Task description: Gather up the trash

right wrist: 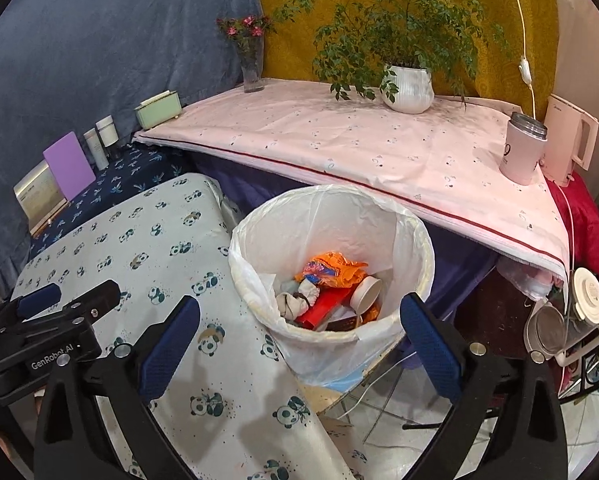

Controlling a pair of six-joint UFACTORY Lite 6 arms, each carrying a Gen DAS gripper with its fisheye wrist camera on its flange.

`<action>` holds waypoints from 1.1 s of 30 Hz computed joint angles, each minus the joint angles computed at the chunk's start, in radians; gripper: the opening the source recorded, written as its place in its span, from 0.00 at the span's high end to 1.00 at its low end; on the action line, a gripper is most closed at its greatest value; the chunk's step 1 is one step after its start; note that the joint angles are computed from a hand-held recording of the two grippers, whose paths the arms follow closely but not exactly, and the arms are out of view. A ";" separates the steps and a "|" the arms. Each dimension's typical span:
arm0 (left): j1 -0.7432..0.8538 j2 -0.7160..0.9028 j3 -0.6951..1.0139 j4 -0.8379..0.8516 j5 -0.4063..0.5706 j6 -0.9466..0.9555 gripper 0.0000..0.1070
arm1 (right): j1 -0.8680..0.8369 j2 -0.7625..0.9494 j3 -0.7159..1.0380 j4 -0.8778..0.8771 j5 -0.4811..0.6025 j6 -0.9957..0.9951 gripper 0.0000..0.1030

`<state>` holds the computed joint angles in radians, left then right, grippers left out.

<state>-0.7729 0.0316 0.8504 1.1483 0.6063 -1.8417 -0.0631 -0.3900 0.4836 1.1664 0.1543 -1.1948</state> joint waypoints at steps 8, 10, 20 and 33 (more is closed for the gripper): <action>-0.027 0.000 -0.005 -0.011 0.029 -0.005 0.14 | -0.025 -0.005 -0.029 -0.021 0.012 0.000 0.07; -0.036 0.001 -0.007 -0.014 0.031 -0.009 0.14 | -0.020 -0.024 -0.042 -0.049 0.000 0.022 0.07; -0.064 0.029 0.004 -0.018 0.050 -0.013 0.14 | -0.009 -0.059 -0.080 -0.176 -0.031 0.131 0.06; -0.078 0.070 0.034 -0.023 0.062 -0.025 0.14 | -0.043 -0.031 -0.088 0.012 -0.033 -0.088 0.06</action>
